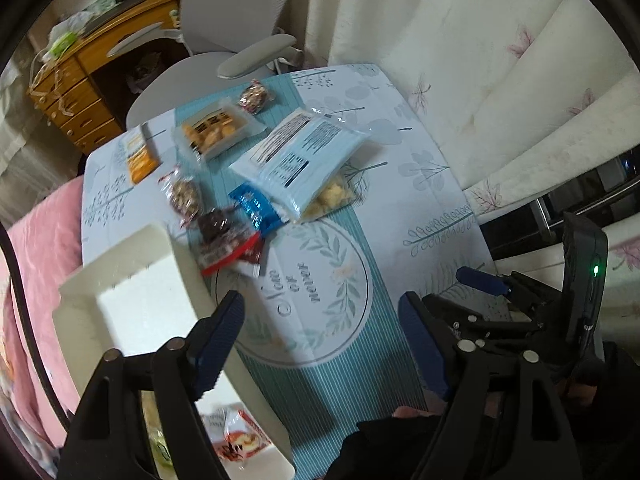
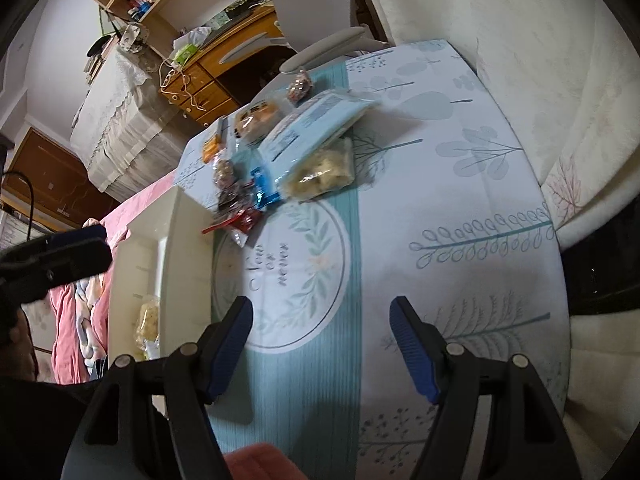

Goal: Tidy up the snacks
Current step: 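Move both tools back toward the snacks on the table, then grasp the blue-and-white packet with the left tool while the right grasps the crumbly-snack bag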

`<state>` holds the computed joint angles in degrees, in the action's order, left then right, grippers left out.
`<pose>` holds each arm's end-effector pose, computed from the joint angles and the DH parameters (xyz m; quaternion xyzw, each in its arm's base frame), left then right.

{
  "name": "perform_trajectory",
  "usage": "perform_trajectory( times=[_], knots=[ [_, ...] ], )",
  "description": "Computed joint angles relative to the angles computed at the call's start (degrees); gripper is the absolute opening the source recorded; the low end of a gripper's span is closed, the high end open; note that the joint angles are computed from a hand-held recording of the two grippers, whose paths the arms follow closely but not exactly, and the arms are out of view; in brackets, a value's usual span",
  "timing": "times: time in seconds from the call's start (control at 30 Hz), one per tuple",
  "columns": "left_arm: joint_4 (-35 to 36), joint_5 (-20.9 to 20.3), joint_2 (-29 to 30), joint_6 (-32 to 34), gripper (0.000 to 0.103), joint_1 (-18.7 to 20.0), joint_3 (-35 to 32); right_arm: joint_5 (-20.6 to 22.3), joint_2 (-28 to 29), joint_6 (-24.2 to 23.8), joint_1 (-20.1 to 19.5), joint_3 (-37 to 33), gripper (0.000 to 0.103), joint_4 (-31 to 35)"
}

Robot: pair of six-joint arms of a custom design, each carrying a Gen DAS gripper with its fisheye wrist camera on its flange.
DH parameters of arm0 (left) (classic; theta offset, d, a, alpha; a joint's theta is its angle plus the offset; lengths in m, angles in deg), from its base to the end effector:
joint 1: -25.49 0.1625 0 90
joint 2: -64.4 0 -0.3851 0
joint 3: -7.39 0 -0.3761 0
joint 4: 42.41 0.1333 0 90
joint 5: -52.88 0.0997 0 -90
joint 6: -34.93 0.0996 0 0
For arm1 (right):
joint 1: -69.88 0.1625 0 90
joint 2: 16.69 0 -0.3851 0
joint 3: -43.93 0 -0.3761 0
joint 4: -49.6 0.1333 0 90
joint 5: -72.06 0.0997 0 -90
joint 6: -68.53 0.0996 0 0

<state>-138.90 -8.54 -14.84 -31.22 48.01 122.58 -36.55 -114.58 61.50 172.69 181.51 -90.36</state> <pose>-0.3188 -0.3281 0.1948 0.0736 0.9364 -0.1224 0.3205 0.1769 -0.3202 0.2287 0.1551 -0.9707 0.0963 0.1564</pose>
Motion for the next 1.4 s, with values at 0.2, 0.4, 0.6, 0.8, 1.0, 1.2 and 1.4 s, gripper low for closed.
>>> perform_trajectory(
  times=[0.2,0.4,0.6,0.8,1.0,1.2,1.4],
  knots=[
    [-1.9,-0.5,5.1,9.9,0.081,6.8,-4.6,-1.5,3.7,-3.0,-0.9,0.1,0.075,-5.3],
    [-5.5,1.0,9.9,17.9,0.083,14.1,-8.4,-4.1,10.4,-8.6,-0.3,0.4,0.075,-15.4],
    [-11.5,-1.2,14.3,25.2,0.084,22.1,-11.9,-3.8,18.8,-14.4,-0.7,0.4,0.075,-31.1],
    [-14.4,-0.3,18.9,29.3,0.091,26.7,-14.5,-3.5,26.3,-16.3,-1.2,-1.7,0.075,-38.2],
    [-16.9,-1.0,22.8,32.4,0.093,30.1,-17.1,-3.7,32.8,-19.0,-1.4,-4.3,0.075,-41.6],
    [-17.9,-1.6,25.5,35.6,0.102,31.3,-19.0,-6.8,39.4,-23.6,-0.5,-6.9,0.075,-47.2],
    [-17.0,0.4,27.8,38.0,0.103,31.8,-20.9,-5.4,41.4,-24.1,-1.0,-8.5,0.075,-47.9]
  ],
)
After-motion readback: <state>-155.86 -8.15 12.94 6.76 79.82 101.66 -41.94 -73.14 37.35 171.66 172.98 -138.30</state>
